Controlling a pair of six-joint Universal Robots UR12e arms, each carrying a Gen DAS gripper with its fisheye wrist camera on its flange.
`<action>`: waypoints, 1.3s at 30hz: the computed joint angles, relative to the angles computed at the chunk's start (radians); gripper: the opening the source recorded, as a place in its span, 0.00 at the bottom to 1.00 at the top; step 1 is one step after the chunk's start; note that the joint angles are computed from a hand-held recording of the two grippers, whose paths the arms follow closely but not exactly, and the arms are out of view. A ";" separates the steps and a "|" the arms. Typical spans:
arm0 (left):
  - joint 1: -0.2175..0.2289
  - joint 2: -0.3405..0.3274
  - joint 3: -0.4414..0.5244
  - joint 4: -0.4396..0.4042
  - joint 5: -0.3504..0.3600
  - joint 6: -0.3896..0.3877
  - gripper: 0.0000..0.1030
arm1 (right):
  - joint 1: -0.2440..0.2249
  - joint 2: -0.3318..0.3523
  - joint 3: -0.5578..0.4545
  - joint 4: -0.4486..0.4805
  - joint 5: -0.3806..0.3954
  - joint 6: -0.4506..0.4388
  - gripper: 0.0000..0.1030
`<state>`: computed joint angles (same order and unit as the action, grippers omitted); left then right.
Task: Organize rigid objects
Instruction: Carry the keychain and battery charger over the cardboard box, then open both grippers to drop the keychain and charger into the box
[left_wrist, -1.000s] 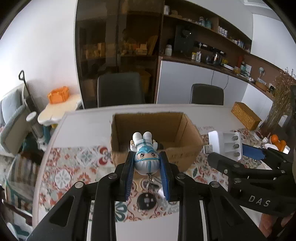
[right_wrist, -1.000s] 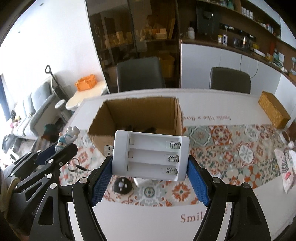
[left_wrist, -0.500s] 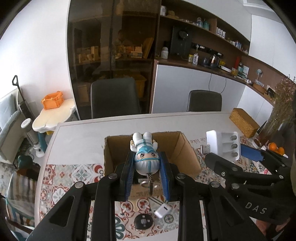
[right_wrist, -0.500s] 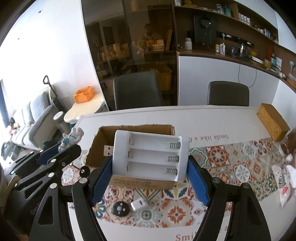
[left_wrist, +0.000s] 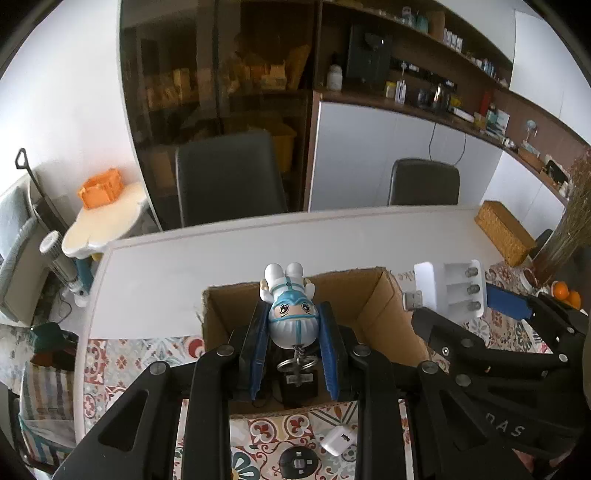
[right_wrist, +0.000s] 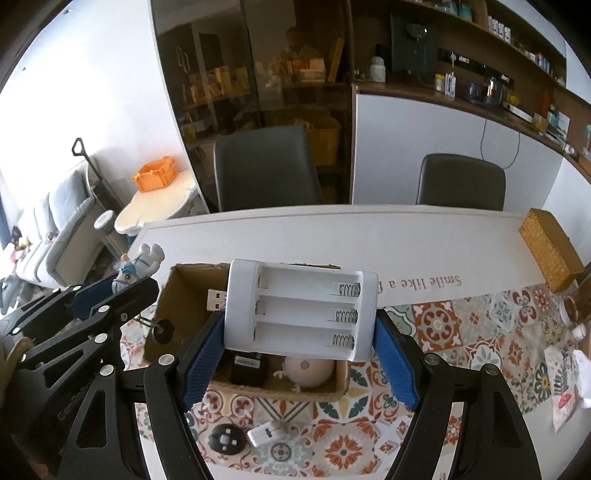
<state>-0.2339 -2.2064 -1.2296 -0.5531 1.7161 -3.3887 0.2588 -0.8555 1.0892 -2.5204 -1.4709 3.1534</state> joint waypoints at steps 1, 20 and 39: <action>0.002 -0.007 0.013 -0.021 -0.008 -0.002 0.26 | 0.000 0.010 -0.015 0.014 -0.005 -0.002 0.75; 0.002 -0.033 0.043 -0.163 0.124 -0.099 0.68 | 0.009 0.063 -0.091 0.117 -0.044 -0.006 0.75; 0.016 0.029 -0.081 -0.127 0.347 -0.235 0.87 | 0.053 0.123 -0.186 0.184 -0.038 -0.071 0.75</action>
